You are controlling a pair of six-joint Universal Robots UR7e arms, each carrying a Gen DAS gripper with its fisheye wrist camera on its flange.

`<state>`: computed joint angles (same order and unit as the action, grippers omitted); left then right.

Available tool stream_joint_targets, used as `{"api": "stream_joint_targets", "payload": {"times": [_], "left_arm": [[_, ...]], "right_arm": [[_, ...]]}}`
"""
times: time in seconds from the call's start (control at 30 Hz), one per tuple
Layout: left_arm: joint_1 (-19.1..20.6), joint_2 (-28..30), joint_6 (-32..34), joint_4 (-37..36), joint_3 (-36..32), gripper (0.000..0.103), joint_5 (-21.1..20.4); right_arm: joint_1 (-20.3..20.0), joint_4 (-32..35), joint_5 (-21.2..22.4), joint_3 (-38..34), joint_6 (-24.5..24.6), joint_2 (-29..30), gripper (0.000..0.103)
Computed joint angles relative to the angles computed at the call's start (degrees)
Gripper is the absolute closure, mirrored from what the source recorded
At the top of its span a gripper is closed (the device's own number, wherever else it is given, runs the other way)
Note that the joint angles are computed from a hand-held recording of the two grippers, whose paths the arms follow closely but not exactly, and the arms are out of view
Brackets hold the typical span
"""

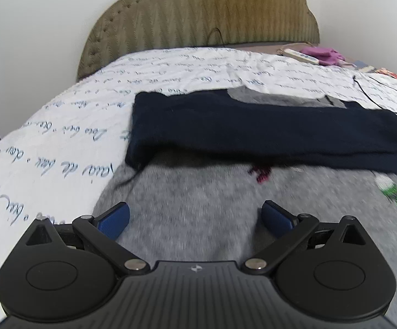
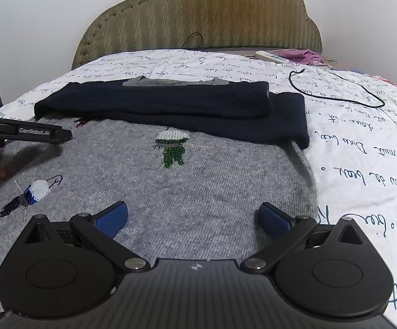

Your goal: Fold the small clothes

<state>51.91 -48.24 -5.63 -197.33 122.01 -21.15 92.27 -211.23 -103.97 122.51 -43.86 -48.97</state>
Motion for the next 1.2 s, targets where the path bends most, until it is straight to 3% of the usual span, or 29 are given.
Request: {"api": "stream_joint_targets", "payload": {"times": [0.27, 0.67, 0.93, 1.2], "left_arm": [[-4.4, -4.1, -11.7, 7.9, 7.7, 0.000, 0.5], [-8.0, -7.0, -22.3, 16.3, 12.2, 0.000, 1.9], [-9.8, -8.0, -27.0, 20.0, 14.1, 0.000, 2.3], [-9.9, -6.6, -25.6, 16.8, 14.5, 0.000, 3.0]], "right_arm": [[-0.2, 0.4, 0.2, 0.3, 0.2, -0.5, 0.000], [0.0, -2.9, -1.1, 2.5, 0.0, -0.9, 0.000], [-1.4, -4.0, 0.6, 5.1, 4.1, -3.1, 0.000], [-0.2, -6.1, -2.6, 5.5, 0.9, -2.0, 0.000]]}}
